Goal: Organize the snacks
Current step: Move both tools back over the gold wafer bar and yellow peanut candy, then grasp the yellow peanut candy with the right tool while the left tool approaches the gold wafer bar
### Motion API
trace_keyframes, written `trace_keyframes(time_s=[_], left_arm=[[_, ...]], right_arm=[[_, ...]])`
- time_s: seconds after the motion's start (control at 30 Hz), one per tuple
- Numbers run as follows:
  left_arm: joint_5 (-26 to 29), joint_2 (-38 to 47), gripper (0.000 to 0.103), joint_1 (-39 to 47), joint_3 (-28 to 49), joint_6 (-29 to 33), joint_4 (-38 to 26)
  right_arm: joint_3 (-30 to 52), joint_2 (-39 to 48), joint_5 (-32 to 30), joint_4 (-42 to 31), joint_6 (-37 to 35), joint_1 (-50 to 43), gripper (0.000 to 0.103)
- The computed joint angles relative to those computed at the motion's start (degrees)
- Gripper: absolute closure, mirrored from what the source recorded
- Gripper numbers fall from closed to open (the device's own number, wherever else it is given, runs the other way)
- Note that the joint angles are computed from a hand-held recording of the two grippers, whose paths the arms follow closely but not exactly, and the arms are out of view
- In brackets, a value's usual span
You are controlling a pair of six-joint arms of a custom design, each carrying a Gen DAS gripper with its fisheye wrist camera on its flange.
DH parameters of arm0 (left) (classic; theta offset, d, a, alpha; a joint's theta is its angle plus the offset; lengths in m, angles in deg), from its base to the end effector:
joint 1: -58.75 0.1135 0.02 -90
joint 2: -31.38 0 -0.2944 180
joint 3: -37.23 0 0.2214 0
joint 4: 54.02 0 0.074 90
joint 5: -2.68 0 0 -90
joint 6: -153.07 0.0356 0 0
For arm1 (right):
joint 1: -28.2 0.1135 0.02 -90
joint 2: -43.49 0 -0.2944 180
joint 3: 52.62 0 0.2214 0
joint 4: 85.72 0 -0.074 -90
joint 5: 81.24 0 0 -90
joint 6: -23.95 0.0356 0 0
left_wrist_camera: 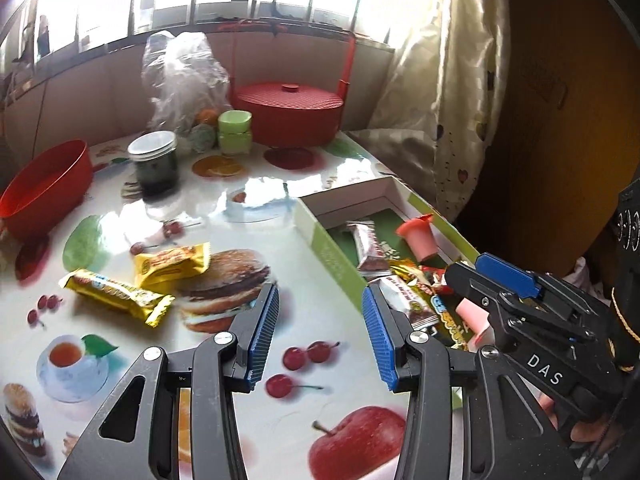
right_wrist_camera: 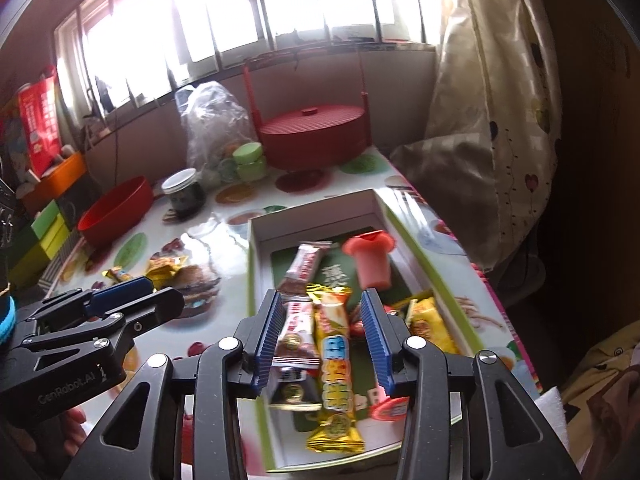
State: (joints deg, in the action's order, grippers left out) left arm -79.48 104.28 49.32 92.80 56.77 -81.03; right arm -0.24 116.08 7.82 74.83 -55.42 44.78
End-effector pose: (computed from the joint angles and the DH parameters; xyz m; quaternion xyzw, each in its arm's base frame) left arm 0.2191 -0.0413 0.2526 0.0516 0.9184 -0.1154 0.3748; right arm 0.2146 0.0645 0.2480 -0.0505 0.9036 0.1073 0.4116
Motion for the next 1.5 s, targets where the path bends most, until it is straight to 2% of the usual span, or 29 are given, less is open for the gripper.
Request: trace_keyframes(time_s=[0.33,0.67,0.9,1.03,1.5], left_arm=[[3.84,-2.29,0.058,10.62,-3.03,3.29,-0.25],[9.25,-0.82,0.058,23.41,-4.53,6.89,-0.02],[11.30,2.81,0.058,30.07,-4.54,8.51,1.05],[12.63,5.77,0.058,33.24,-3.96,8.49,1.92],[15.73,16.13,0.058,37.60,2.39,5.93,3.05]], right_arm=[[2.09,2.16,2.86,0.08,1.59,6.64,0.062],[5.37,7.80,4.72,1.28,2.18,13.04,0.062],[10.00,14.58,1.69,1.71,0.90,15.43,0.061],[12.75,18.17,2.08,1.43,0.02,17.19,0.061],[28.41,32.81,2.24,-3.49,-3.65,20.03,0.057]])
